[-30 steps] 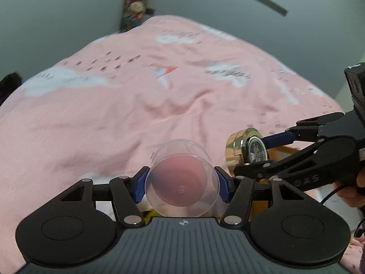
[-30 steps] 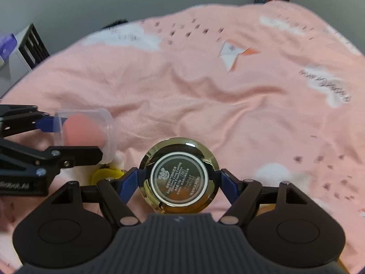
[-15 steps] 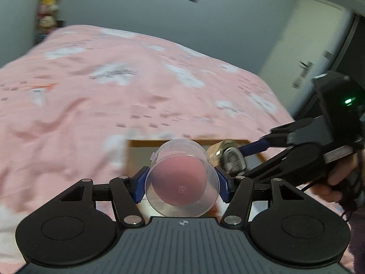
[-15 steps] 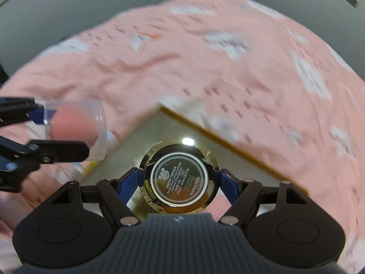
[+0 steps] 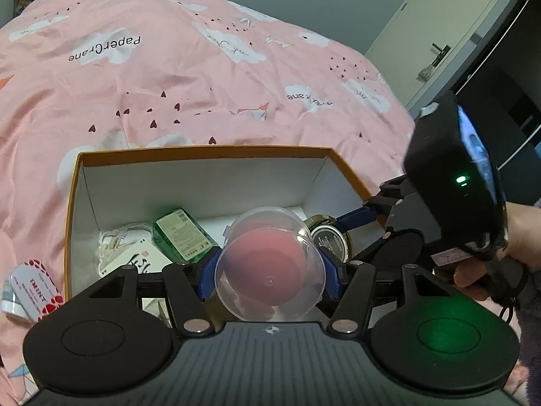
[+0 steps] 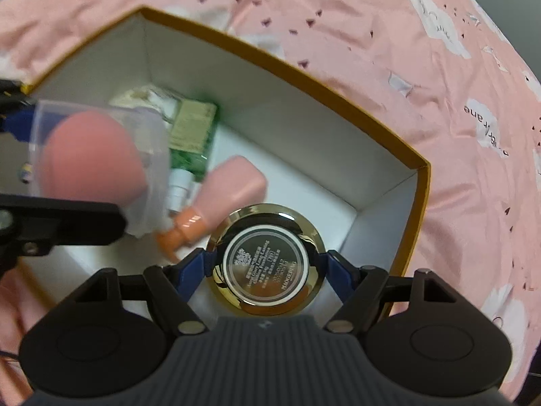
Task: Organize rigid objects
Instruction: 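Carry the clear cup and gold compact over the orange box with both tools, then release the gold compact with the right tool while the left lowers the clear cup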
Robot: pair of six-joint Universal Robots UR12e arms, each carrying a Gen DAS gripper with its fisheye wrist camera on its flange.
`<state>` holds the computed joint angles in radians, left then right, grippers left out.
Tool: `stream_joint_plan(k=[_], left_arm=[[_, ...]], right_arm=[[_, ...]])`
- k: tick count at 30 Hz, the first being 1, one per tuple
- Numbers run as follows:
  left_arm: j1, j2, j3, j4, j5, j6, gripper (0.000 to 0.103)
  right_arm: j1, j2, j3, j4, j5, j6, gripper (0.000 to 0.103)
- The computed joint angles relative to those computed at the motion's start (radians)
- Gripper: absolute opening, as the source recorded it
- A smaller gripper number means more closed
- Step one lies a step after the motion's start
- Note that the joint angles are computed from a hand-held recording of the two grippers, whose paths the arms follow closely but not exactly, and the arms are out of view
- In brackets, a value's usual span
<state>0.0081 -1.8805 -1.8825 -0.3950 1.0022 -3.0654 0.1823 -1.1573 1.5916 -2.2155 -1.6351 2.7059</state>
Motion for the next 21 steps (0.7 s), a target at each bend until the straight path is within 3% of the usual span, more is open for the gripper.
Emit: stream_joint_plan(k=[7, 14, 21], left_arm=[[-0.011, -0.019, 0.026, -0.019, 0.031, -0.001, 0.069], [-0.015, -0.021, 0.032, -0.040, 0.032, 0.004, 0.069], [-0.022, -0.020, 0.038, -0.062, 0.032, 0.025, 0.069]], right_arm=[[0.020, 0.036, -0.005, -0.022, -0.110, -0.095, 0.075], [0.025, 0.036, 0.028, -0.100, -0.143, -0.190, 0.075], [0.018, 0.021, 0.039, -0.098, -0.128, -0.202, 0.075]])
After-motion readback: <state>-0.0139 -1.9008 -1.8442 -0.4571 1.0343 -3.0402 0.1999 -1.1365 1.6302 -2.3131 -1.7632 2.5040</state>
